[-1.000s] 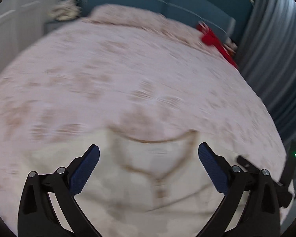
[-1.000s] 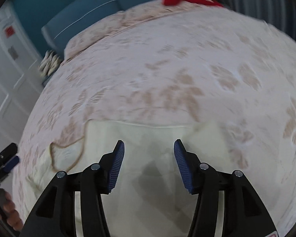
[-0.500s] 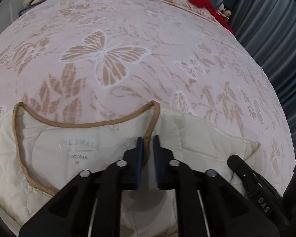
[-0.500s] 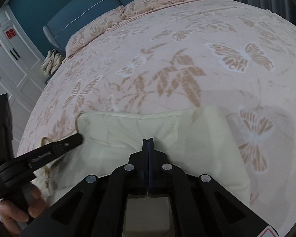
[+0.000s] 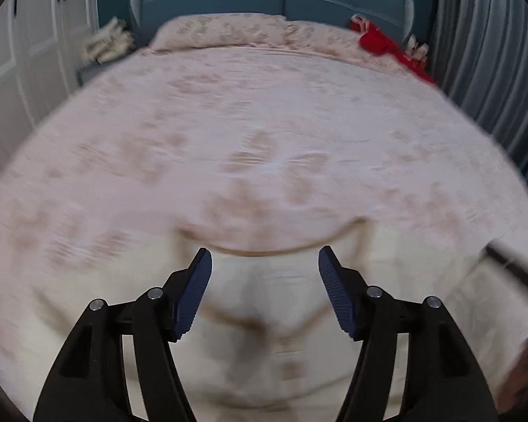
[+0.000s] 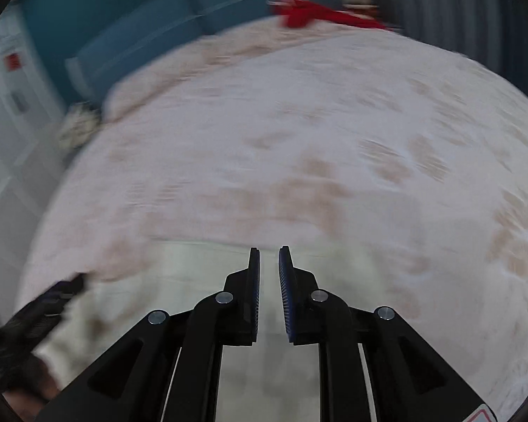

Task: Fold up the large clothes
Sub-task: 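Lay the hem down at the collar and smooth it with both tools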

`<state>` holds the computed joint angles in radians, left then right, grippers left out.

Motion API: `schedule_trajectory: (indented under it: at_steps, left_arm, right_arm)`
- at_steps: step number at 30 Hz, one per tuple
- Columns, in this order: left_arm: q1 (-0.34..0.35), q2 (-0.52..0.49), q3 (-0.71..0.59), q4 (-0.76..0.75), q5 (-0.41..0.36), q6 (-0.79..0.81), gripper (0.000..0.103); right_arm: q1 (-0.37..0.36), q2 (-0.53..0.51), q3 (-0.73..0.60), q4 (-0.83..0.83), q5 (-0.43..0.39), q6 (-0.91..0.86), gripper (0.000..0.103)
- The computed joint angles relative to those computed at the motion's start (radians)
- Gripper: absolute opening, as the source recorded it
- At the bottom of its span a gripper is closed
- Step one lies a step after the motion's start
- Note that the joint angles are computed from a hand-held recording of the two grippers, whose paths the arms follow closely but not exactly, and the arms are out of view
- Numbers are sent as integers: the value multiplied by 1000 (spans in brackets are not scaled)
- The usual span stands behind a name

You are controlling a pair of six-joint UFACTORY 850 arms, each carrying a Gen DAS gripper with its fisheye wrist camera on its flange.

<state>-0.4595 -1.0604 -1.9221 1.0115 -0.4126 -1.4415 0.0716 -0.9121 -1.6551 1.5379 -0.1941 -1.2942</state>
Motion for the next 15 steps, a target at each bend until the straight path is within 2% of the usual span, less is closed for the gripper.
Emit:
schedule_trajectory:
  at_steps: [2, 3, 5, 7, 8, 9, 11, 13, 14, 15]
  left_arm:
    - [22, -14, -21, -82, -65, 135, 60]
    - [32, -35, -52, -149, -94, 220, 57]
    - [51, -101, -142, -280, -159, 377, 50]
    - [61, -150, -201, -349, -193, 465, 47]
    - [62, -165, -212, -354, -196, 477, 47]
    - [60, -169, -208, -328, -192, 456, 47]
    - [53, -155, -154, -198, -160, 339, 49]
    - [58, -127, -87, -112, -105, 221, 49]
    - [61, -113, -56, -69, -79, 155, 49]
    - [61, -105, -42, -41, -71, 112, 49]
  right_arm:
    - [36, -41, -81, -207, -111, 159, 15]
    - [51, -77, -141, -312, -177, 256, 14]
    - [96, -161, -274, -521, -248, 420, 13]
    - [138, -250, -406, -730, -295, 560, 10]
    - [152, -326, -510, -835, -366, 644, 2]
    - [159, -372, -574, -910, -398, 697, 0]
    - [162, -397, -606, -991, -367, 745, 0]
    - [146, -355, -532, -1139, -218, 861, 0]
    - [135, -348, -512, -1157, -178, 873, 0]
    - [122, -353, -517, -1132, -180, 899, 0]
